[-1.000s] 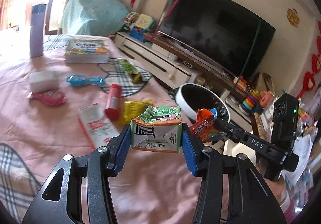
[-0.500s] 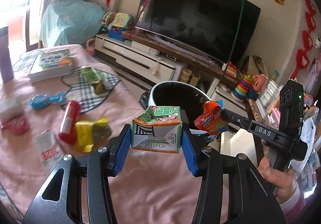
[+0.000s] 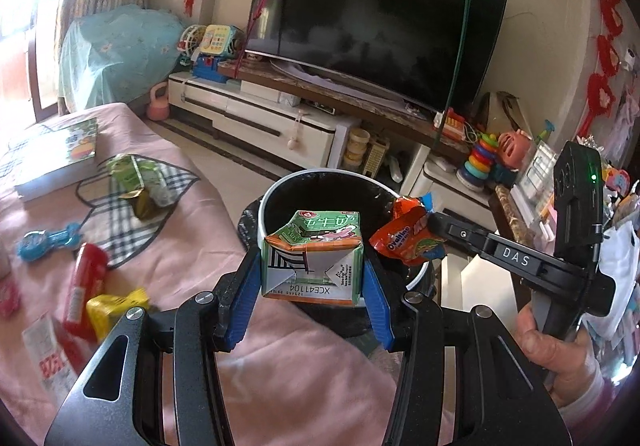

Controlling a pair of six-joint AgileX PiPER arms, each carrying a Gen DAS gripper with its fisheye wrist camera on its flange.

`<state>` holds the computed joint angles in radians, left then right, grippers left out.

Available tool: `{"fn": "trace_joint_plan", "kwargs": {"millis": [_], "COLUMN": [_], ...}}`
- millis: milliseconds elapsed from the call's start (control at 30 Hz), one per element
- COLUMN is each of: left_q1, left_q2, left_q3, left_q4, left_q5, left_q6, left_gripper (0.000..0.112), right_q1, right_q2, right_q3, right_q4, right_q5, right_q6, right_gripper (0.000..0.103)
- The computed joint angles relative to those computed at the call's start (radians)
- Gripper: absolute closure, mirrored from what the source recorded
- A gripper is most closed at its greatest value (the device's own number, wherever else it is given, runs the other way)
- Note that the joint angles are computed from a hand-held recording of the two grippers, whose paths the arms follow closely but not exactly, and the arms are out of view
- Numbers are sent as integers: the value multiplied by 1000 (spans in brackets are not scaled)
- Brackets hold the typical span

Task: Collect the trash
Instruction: 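Carry carton and wrapper over the bin and open both tools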

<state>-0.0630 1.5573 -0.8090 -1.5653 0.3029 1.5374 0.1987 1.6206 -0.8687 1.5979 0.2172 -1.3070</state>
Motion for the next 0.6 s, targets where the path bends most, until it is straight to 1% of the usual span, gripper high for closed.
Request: {"fn": "trace_joint_plan", "kwargs": {"millis": [267,467,600], "left_q1": [-53,-76,-80], "left_q2": [98,147,178], "left_q3": [-92,-135,-164], "left_q4": [80,132,193], "left_q5": [-42,-62,-61], "left_q6": [-94,-150,-216], "left_gripper": [65,65,64], "right_q1": [-48,-65,-71], "right_q2": [56,83,110], "right_q3": [-47,-80,-112], "right_q4": [-94,-184,-285], "right_q5": [28,40,48], "right_q6": [79,153,247], "right_gripper": [102,102,102]}}
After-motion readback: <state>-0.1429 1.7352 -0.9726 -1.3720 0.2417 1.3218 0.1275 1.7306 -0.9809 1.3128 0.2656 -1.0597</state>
